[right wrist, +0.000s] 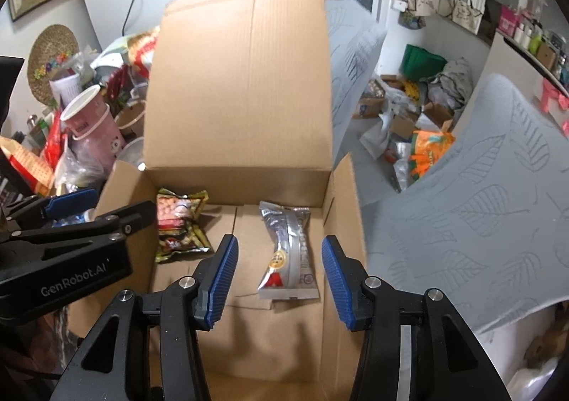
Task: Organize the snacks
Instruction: 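Lower both bags into the box and open both tools, then withdraw both tools from the box back toward the snack pile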
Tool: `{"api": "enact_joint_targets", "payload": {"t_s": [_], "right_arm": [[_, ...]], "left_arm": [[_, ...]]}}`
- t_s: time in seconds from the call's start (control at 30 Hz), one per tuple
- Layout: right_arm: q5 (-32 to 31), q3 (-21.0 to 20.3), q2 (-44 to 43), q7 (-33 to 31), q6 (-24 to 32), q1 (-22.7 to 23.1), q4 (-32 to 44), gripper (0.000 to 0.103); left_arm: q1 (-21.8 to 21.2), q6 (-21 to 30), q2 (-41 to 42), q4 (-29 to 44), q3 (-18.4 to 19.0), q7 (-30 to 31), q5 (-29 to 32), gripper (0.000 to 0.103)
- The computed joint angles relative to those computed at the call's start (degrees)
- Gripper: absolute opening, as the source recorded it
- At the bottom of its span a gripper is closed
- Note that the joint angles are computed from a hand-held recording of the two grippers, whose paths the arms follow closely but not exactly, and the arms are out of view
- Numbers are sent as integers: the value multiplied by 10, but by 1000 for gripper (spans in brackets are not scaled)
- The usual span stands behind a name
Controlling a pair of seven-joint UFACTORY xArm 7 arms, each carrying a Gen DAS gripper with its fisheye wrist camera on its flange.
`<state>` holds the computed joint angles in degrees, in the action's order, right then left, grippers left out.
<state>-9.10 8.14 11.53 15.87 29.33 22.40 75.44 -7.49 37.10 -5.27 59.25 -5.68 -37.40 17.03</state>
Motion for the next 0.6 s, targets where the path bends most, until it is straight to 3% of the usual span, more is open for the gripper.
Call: {"api": "enact_joint_targets", "payload": {"t_s": [0.4,0.6], "right_arm": [[-25,10,-127,36,-12,-17,-74,49],[-30,25,-203,59,-29,-35,-120,57]], "left_arm": [[6,17,-119,-28,-35,-28,25,72],[16,20,-178,-44,-53,-36,30,72]]}}
